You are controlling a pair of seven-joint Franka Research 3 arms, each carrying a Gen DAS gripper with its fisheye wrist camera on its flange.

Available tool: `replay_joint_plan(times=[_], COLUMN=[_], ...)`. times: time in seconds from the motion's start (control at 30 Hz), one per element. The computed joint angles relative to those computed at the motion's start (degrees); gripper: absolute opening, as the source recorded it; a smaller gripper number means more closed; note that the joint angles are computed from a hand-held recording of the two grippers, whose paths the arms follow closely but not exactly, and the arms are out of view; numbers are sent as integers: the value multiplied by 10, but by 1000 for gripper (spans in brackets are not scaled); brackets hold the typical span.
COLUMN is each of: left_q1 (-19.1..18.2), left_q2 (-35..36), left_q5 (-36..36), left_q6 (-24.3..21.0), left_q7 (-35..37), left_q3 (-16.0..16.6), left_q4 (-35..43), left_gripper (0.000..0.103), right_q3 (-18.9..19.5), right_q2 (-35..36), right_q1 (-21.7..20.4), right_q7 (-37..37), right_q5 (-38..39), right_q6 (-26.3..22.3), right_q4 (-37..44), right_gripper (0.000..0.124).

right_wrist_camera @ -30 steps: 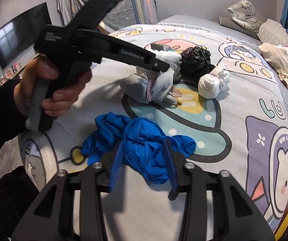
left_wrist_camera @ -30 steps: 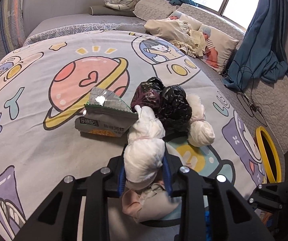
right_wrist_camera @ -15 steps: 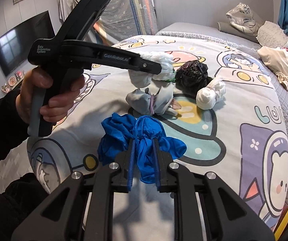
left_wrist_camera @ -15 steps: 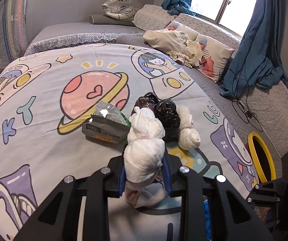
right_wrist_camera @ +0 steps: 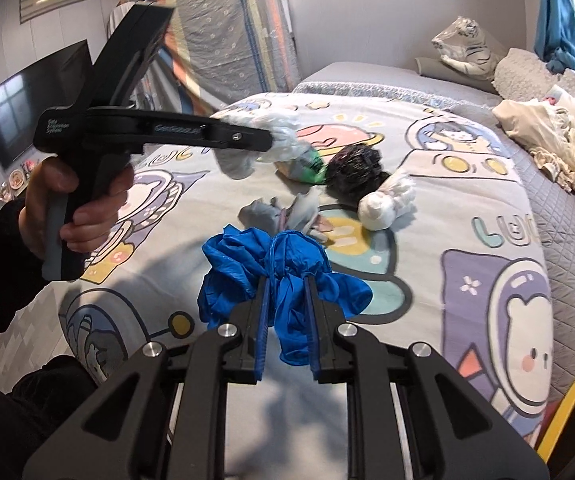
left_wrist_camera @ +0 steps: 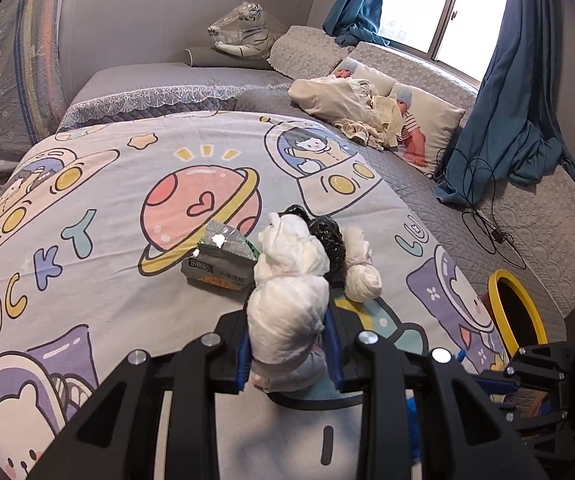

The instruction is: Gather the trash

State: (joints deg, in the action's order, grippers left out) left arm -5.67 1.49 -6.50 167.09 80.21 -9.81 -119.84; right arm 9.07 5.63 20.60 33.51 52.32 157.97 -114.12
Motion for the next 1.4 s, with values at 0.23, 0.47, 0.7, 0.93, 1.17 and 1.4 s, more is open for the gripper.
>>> replay_joint_plan(times=[0.23,0.47,0.7,0.93,1.17,1.4], left_q1=[-5,-14,-26,-40,-53,-69], left_q2=[-12,-16,-9,16,46,76], left_q5=[41,81,99,96,80,80], left_q6=[4,1,-4,-9,-18,-24], left_q7=[-38,-67,-76,-66,-37,-25], left_q3=[1,-1,-8,-22,-41,-55], left_q4=[1,14,36,77,120,163], left_gripper=[27,27,27,27,27,27], right_q3=[-8,-22,-37,-54,-69,-85], right_q2=[-23,-46,-65,-84,-101,-115], right_q1=[-6,-11,-17,-26,-33,-39], right_q7=[-15,-27,-43,-49,-53,-74], right_q5=[34,72,107,136,154,191], right_q6=[22,46,71,96,120,137], right_q4=[-17,-30,-42,-54,-68,-78], right_gripper=[15,15,15,15,15,15])
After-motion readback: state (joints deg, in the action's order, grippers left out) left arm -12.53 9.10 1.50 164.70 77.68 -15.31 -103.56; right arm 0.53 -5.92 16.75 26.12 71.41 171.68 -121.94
